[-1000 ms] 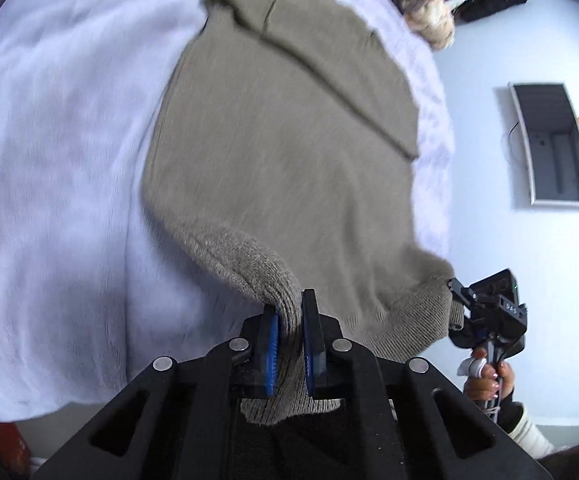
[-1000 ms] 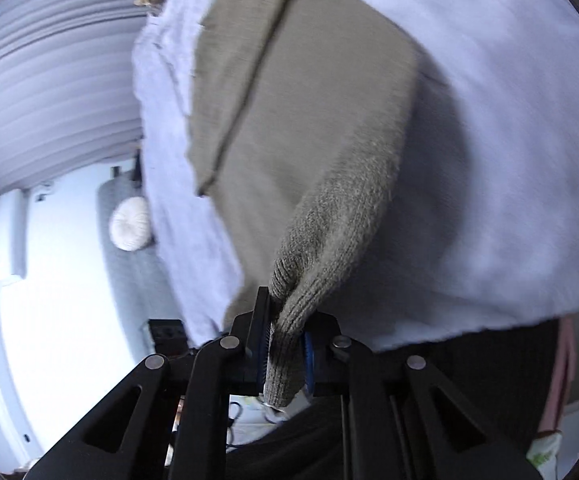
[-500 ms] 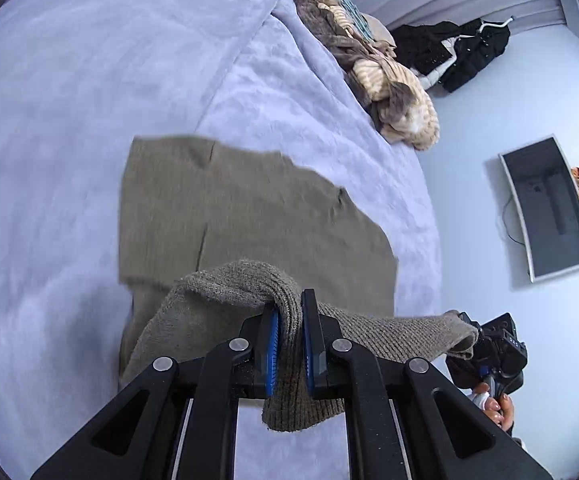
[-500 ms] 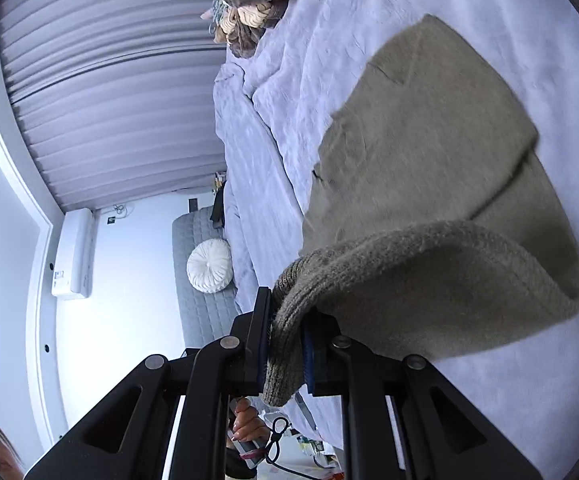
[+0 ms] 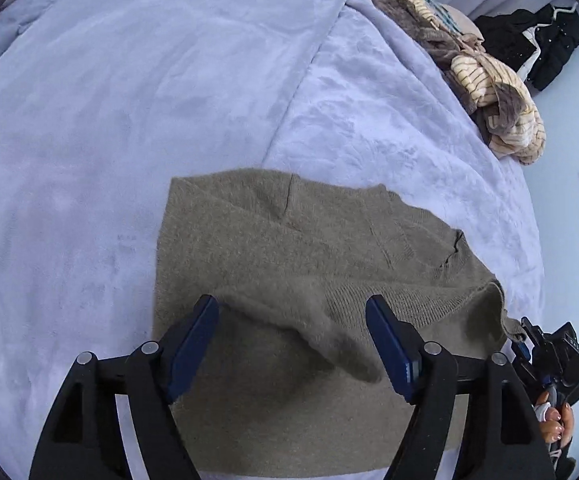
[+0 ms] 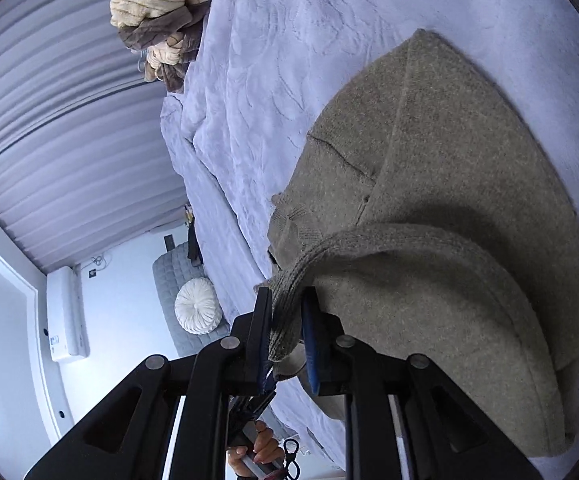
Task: Fold small clothes
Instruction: 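Lift the hem with both grippers and fold it toward the collar, then open both grippers and withdraw them from the folded sweater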
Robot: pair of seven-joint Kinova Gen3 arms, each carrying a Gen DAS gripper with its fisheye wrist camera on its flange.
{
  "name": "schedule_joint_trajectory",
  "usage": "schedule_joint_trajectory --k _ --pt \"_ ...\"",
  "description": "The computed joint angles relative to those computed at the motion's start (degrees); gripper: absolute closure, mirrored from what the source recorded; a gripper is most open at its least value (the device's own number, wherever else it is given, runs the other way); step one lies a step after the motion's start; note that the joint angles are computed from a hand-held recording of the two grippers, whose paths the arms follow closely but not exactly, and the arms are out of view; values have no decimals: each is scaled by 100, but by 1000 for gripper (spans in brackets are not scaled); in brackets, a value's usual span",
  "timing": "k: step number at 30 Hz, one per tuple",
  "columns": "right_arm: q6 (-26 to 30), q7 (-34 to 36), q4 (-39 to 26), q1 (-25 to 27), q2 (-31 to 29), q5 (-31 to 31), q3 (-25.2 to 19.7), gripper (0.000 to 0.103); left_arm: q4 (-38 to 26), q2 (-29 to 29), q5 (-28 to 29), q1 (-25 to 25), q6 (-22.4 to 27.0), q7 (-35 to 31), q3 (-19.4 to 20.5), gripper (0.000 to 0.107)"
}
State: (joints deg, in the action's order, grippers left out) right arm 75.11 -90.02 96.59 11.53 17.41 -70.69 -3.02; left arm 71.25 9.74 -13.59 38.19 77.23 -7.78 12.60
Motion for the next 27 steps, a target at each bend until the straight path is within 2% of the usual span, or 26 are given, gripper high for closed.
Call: schedule_joint_trajectory --k 2,4,5,7,10,11,13,16,18,20,24,27 --pt "153 -14 -188 33 70 134 16 76 -155 8 -27 -35 162 -112 26 31" --pt "261 -116 -481 25 79 445 43 49 -364 74 -152 42 452 -207 6 31" --pt "269 -156 -620 95 85 619 -50 46 -468 106 -226 87 613 -267 8 31" --pt "315 -225 -995 127 132 1036 -152 45 -586 151 -302 166 834 -326 -2 31" --pt "605 -285 -1665 -316 228 1726 229 45 -498 99 -120 377 893 -421 -228 31" --pt "740 -250 -1895 -515 266 1959 389 45 -306 -3 4 388 728 -368 -249 31" --pt "879 -181 -2171 -657 296 2315 388 45 116 -196 395 256 262 -348 -192 31" --pt "856 -165 -2278 -450 312 2678 -167 45 591 -260 1061 -223 -437 -886 164 31" --pt "835 -131 -2226 -506 338 2670 -224 45 679 -75 1366 -640 -806 -1352 617 31" --pt "721 -178 -2121 -572 317 2655 -241 47 481 249 1396 -660 -896 -1799 707 31" --pt "415 -314 -1818 -702 206 2667 -233 47 -145 675 854 -20 -587 -1874 -47 31" --pt "165 -548 -1773 -875 179 2948 -165 47 -248 661 422 -8 -501 -1461 -365 31"
